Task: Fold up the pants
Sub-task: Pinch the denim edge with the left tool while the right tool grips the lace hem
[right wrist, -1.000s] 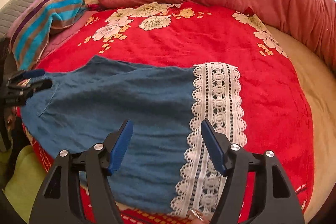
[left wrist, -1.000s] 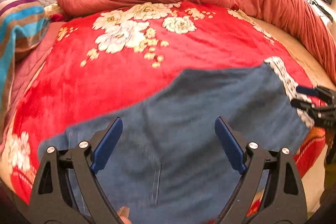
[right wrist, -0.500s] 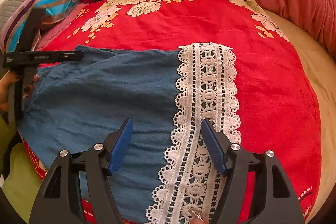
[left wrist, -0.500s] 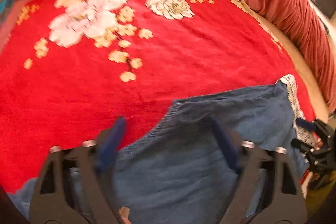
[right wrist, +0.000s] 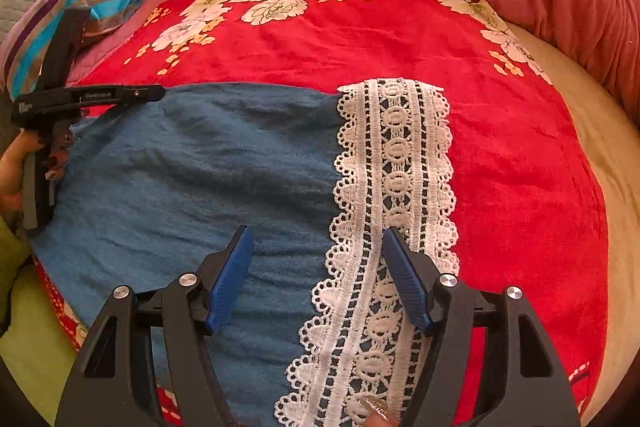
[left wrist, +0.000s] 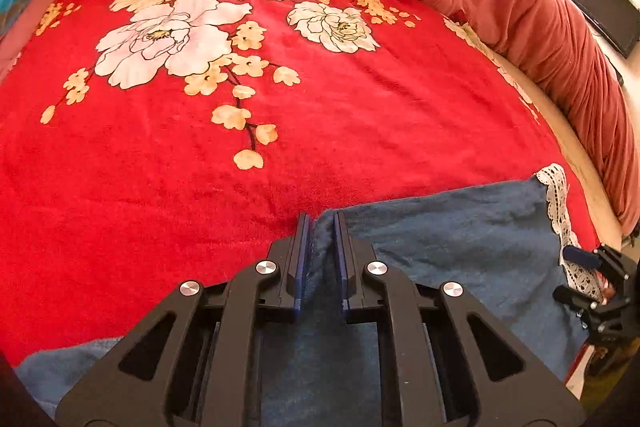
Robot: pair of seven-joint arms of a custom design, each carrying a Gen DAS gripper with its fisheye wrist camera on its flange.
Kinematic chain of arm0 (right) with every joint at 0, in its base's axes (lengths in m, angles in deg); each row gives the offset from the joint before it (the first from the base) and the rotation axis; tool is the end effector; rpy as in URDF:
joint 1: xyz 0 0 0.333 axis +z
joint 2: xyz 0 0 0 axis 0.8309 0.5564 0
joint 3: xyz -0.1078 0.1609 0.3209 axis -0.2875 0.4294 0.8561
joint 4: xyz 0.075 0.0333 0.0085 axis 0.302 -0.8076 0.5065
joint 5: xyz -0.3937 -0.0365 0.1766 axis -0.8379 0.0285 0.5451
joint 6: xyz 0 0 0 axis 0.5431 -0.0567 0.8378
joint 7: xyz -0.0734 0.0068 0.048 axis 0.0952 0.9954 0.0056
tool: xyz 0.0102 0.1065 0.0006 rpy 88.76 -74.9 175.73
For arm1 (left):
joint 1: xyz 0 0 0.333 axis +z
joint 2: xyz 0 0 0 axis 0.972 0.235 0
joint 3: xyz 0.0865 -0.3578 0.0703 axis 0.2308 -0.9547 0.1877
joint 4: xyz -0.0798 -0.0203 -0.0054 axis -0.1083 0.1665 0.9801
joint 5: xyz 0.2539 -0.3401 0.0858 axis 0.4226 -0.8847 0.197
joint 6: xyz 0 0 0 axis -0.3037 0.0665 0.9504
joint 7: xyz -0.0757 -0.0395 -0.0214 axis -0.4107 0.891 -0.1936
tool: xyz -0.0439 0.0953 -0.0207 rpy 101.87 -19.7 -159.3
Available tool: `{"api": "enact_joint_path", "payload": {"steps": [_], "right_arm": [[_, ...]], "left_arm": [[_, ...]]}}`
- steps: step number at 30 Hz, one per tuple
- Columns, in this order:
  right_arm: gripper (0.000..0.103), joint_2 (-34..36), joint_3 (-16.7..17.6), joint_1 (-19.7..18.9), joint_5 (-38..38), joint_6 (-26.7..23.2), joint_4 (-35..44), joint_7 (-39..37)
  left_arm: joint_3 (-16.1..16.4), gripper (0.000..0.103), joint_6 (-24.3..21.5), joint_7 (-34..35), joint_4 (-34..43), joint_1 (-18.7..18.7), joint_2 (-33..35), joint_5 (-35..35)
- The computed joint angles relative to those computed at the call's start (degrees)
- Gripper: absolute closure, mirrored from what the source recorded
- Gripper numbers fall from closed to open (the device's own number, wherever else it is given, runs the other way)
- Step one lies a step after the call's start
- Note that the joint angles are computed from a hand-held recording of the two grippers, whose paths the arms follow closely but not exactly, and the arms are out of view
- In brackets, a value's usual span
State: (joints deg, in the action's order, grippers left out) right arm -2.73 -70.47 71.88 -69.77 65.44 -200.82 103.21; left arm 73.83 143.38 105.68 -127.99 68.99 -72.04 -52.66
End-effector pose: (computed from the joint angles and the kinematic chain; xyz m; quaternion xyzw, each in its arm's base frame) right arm 0.3531 0.1678 0.4740 -0.5724 0.7683 -0.1744 0.2274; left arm 0.6105 -0.2117 0.4581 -0.3926 0.8677 -0.3047 0.0040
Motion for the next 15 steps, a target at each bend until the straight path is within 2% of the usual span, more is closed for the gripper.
{"api": "enact_joint_path", "payload": {"steps": [2,5,7,8,9,11,13,14,15], "right_arm": [[0.037,-1.54,-0.41,-1.25,-0.36,2.07,-0.33,0.82],[0.037,-2.84,-0.70,-5.55,-2.56,4.26,0.22,1.66],[0.037,-1.69,-0.88,-7.78,-3.50,2.35,1.72,1.45],[0.037,-0.39,-2.06,-8.43,-3.80,2.62,2.38,0.44],[0.037,0.81,-3.35,-8.35,-3.52,3.36,2.76,-0.84],[0.037,4.03,-6.16,-7.83,-1.77,3.95,3.75,-4.14],[0.045,6.50,-8.26,-6.78,0.98,4.88,3.92,-6.96],[0.053,7.90,-10.62,-4.49,4.15,6.75,3.65,-9.92],[0.058,8.45,-11.38,-3.52,6.00,8.06,3.37,-11.81]], "left_arm": [[-0.03,0.097,0.39,0.71,-0.50,-0.08,-0.61,0.33],[-0.06,0.097,0.78,0.87,-0.50,-0.29,-0.60,0.46],[0.05,0.091,0.27,0.76,-0.53,-0.17,-0.77,0.04],[0.13,0.089,0.11,0.72,-0.65,-0.11,-0.91,-0.03],[0.20,0.083,-0.07,0.77,-0.73,-0.04,-1.01,-0.20],[0.32,0.081,-0.55,0.78,-0.75,0.10,-1.00,-0.61],[0.32,0.081,-0.43,1.00,-0.95,0.09,-1.08,-0.74],[0.31,0.081,-0.19,1.29,-1.17,0.06,-1.19,-0.76],[0.30,0.081,0.06,1.33,-1.32,-0.02,-1.24,-0.65]]}}
